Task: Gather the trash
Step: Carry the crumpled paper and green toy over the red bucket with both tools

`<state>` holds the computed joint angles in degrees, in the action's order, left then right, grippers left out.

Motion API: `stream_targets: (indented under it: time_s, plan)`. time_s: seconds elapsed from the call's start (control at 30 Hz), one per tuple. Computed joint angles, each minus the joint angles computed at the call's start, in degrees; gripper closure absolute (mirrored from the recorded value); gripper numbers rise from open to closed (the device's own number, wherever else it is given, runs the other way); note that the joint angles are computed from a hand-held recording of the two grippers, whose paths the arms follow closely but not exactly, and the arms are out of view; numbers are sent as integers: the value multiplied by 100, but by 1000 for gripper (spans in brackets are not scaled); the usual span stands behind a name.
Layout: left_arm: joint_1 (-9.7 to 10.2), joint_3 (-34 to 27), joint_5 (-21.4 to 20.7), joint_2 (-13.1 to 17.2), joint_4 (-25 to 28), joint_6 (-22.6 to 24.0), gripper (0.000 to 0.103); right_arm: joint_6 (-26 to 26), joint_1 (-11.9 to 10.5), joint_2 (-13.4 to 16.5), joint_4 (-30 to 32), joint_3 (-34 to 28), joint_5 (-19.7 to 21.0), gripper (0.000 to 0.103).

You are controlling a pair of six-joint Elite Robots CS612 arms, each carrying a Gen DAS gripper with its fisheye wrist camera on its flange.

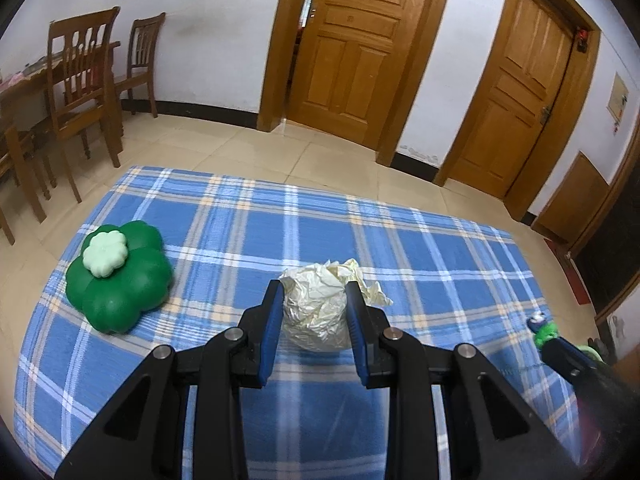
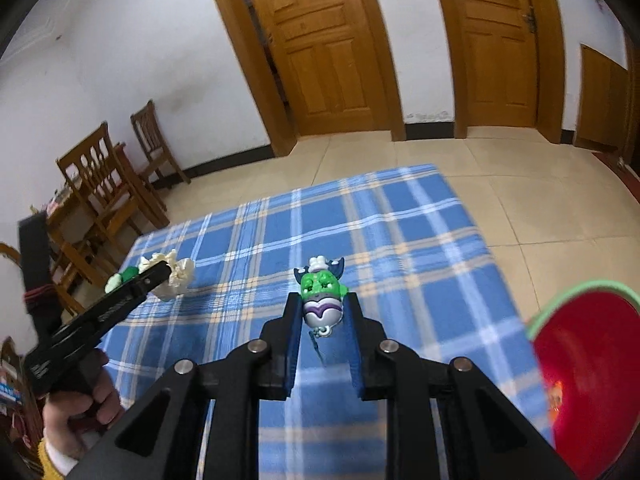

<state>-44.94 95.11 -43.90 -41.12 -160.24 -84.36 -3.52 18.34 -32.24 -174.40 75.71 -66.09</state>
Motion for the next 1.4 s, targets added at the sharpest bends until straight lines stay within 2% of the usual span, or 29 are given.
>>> stream_targets:
  time_s: [0.13, 0.27, 0.47, 0.67, 0.97, 1.4]
  plan:
    - [-61, -137, 39, 34, -80, 300, 72, 264, -197, -251, -434, 438, -53, 80]
    - [-134, -307, -100, 104, -349, 681, 72, 544, -401, -422, -793, 812, -169, 80]
    - [-259, -638, -291, 224, -589, 1225, 72, 919, -660, -574, -961, 1223, -425, 80]
    - [-359, -1104, -653, 424, -788, 1834, 72, 1264, -880, -626, -989, 1459, -645, 80]
    - [-433, -1867, -1442, 775, -937, 2618, 72, 1663, -1177, -640, -1137, 1665, -665, 79]
    - [-465, -2952, -2178, 1299, -551, 3292, 72, 1882, -1425, -703, -1448, 1901, -619, 79]
